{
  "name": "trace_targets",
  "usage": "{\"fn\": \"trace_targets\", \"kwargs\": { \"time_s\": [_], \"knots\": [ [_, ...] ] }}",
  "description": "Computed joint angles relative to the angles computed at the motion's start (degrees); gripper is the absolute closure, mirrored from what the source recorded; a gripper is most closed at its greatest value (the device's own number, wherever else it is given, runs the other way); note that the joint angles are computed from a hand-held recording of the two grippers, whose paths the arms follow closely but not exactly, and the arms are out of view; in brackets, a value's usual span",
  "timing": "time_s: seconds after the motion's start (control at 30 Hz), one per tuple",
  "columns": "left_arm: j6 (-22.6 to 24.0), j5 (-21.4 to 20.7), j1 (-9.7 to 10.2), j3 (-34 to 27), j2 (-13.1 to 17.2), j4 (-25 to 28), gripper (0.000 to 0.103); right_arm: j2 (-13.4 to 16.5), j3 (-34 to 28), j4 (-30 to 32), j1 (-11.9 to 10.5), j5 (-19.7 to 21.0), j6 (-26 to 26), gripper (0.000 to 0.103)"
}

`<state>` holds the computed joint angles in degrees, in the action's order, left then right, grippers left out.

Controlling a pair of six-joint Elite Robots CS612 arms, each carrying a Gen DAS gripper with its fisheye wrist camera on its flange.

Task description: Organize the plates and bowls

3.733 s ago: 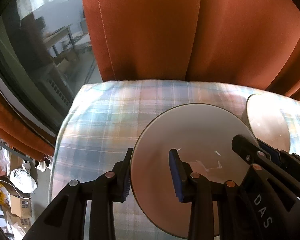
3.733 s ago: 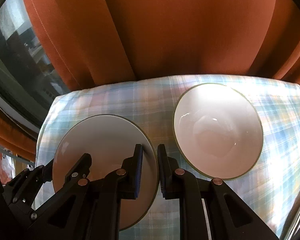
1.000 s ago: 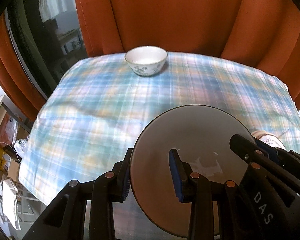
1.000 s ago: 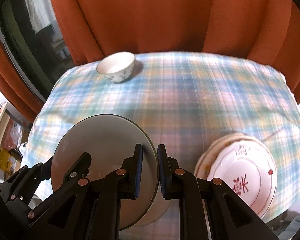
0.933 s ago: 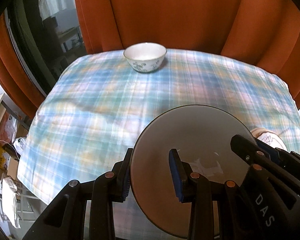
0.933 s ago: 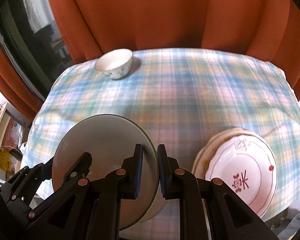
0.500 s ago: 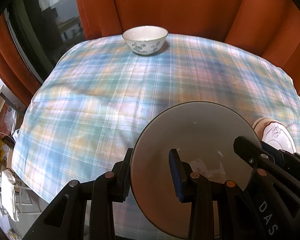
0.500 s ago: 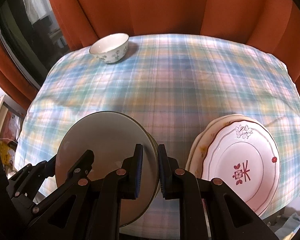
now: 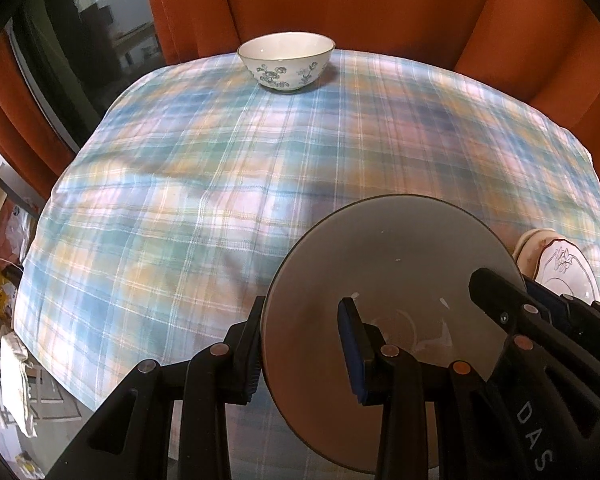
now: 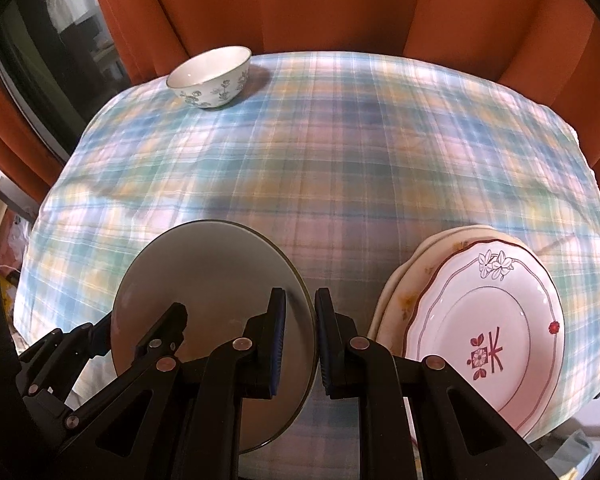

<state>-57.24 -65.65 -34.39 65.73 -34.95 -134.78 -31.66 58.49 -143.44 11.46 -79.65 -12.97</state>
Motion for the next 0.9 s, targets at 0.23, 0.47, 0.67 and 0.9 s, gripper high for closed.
{"fn": "trace_targets", "kwargs": {
  "time_s": [0.23,0.47,0.67,0.9],
  "knots": [
    [0.13,0.85,-0.25,0.02,0.10,0.77,0.068,0.00,0.63,-0.80,-0.14,0.87,-0.54,0.083],
    [1.57,-2.19,-0.13,1.05,-0.34,-0.27,0.053,-0.11,0.98,1.63,-0.47,2.67,0.08,0.073],
    [4.64,-2.13,0.12,3.00,-1.32,-4.69,0.035,-0.35,1.20,0.80,-0.15,2.32,1.26,0.045],
    [9.93,-3.62,1.05,5.07,-2.60,-10.50,0.028,-0.92,1.42,-2.40,0.75,-0.98,4.24,0.038]
  ]
}}
